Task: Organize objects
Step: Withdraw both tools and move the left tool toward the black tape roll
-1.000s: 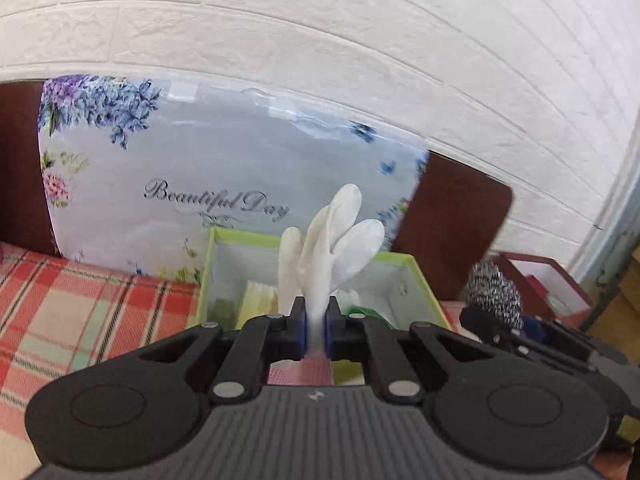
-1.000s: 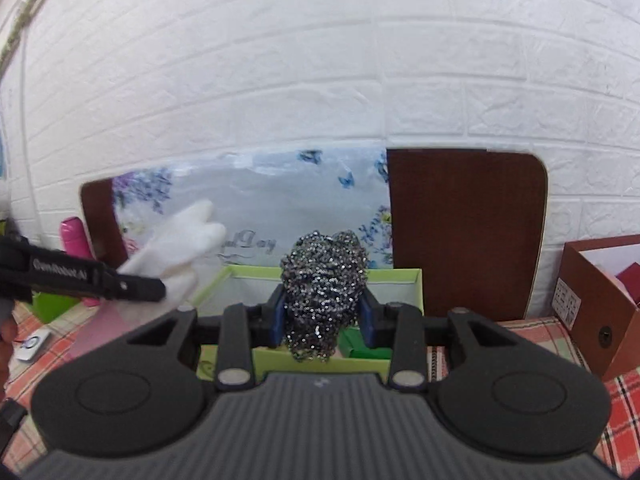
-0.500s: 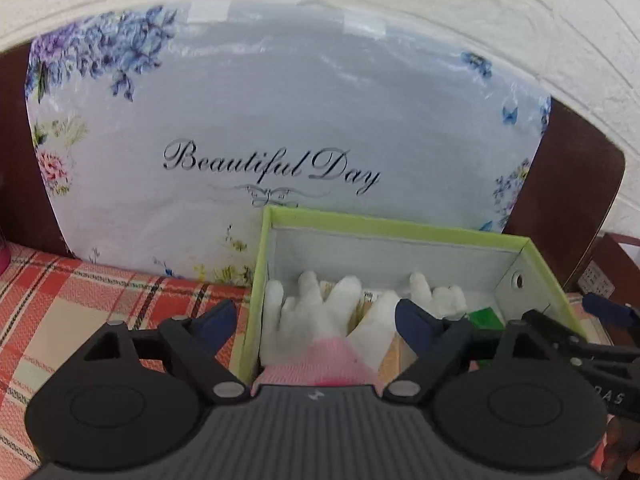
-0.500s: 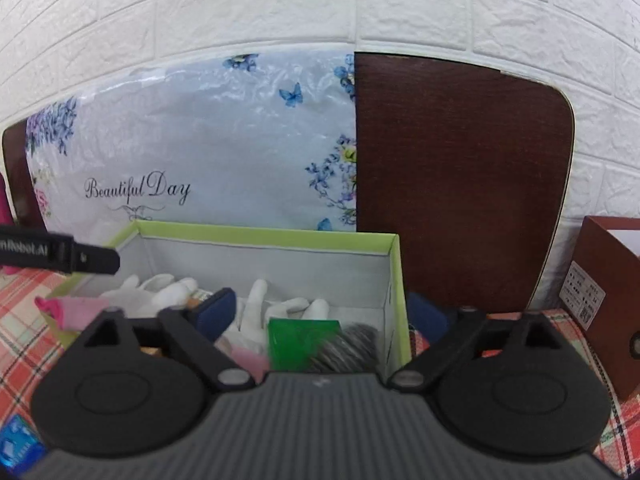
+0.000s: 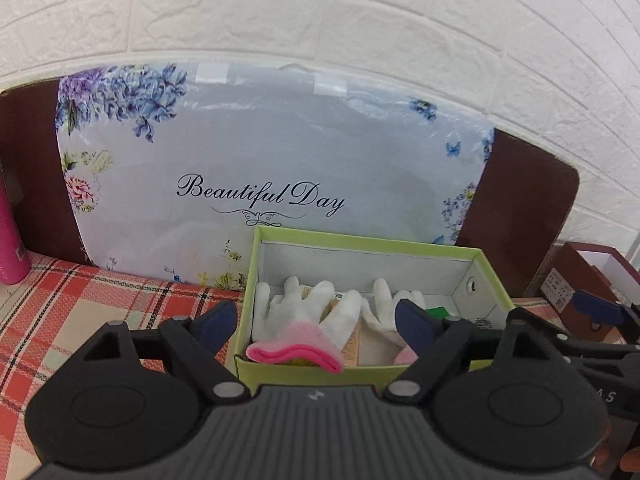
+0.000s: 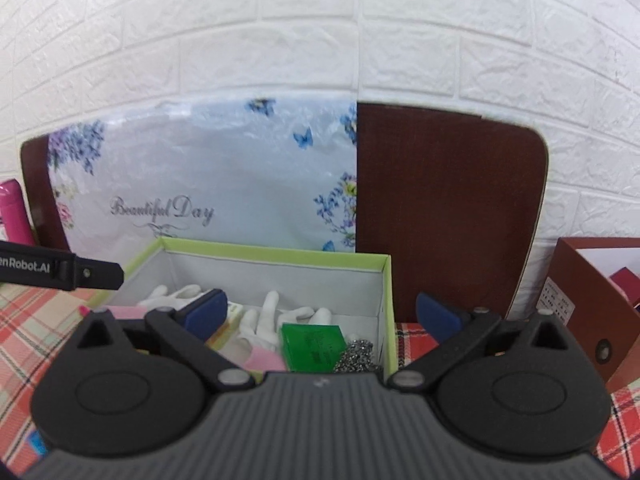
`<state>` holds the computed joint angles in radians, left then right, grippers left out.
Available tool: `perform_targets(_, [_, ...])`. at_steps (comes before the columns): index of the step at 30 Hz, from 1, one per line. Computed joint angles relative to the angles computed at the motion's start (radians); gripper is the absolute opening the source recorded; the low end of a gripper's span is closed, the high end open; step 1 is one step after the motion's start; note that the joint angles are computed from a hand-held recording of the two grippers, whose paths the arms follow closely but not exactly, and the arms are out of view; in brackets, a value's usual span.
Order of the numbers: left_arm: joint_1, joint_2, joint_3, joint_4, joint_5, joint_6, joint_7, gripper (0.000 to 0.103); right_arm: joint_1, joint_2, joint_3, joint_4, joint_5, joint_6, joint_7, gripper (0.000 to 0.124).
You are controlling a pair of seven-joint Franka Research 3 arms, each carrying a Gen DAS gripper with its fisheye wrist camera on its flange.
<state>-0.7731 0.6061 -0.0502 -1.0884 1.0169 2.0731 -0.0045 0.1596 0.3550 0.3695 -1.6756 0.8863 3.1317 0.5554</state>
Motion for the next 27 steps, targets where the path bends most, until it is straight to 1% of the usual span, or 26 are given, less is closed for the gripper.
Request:
perform_targets(2, [-0.023, -0.015, -0.007, 0.002, 0.005, -0.024, 0.002, 0.089, -0.067, -0.055, 0.074, -0.046, 0.091, -0.002, -0.096, 0.103])
perform_targets(4, [-0.047, -0.039, -0.018, -0.015, 0.015, -0.036, -0.003, 0.089, -0.109, -0.121, 0.114, -0.092, 0.213, -0.015, -0.207, 0.103])
perform_targets(5, [-0.061, -0.054, -0.024, -0.027, 0.024, -0.042, -0.007, 0.089, -0.129, -0.166, 0.126, -0.123, 0.283, -0.033, -0.269, 0.103])
perform_targets(7, [-0.091, -0.076, -0.039, -0.046, 0.044, -0.067, -0.015, 0.089, -0.144, -0.257, 0.118, -0.187, 0.385, -0.075, -0.352, 0.103])
perform_targets(9, [-0.123, -0.100, -0.052, -0.075, 0.079, -0.087, -0.035, 0.089, -0.144, -0.370, 0.086, -0.276, 0.459, -0.122, -0.394, 0.103])
perform_targets(11, [-0.151, -0.135, -0.071, -0.129, 0.121, -0.093, -0.066, 0.089, -0.133, -0.475, 0.045, -0.367, 0.479, -0.170, -0.390, 0.103])
perform_targets(15, [-0.182, -0.191, -0.124, -0.233, 0.170, -0.113, -0.145, 0.089, -0.086, -0.652, -0.053, -0.532, 0.562, -0.272, -0.424, 0.103])
perform_targets(18, [-0.201, -0.207, -0.160, -0.289, 0.191, -0.156, -0.214, 0.090, -0.041, -0.759, -0.129, -0.656, 0.614, -0.335, -0.449, 0.103])
perform_targets(21, [-0.209, -0.208, -0.188, -0.335, 0.187, -0.191, -0.276, 0.090, 0.011, -0.828, -0.190, -0.762, 0.671, -0.364, -0.544, 0.103])
perform_targets(24, [-0.208, -0.204, -0.207, -0.371, 0.157, -0.213, -0.327, 0.090, 0.058, -0.855, -0.235, -0.841, 0.711, -0.375, -0.618, 0.103])
perform_targets(27, [-0.190, -0.217, -0.224, -0.431, 0.120, -0.193, -0.365, 0.090, 0.100, -0.837, -0.252, -0.881, 0.714, -0.344, -0.623, 0.103])
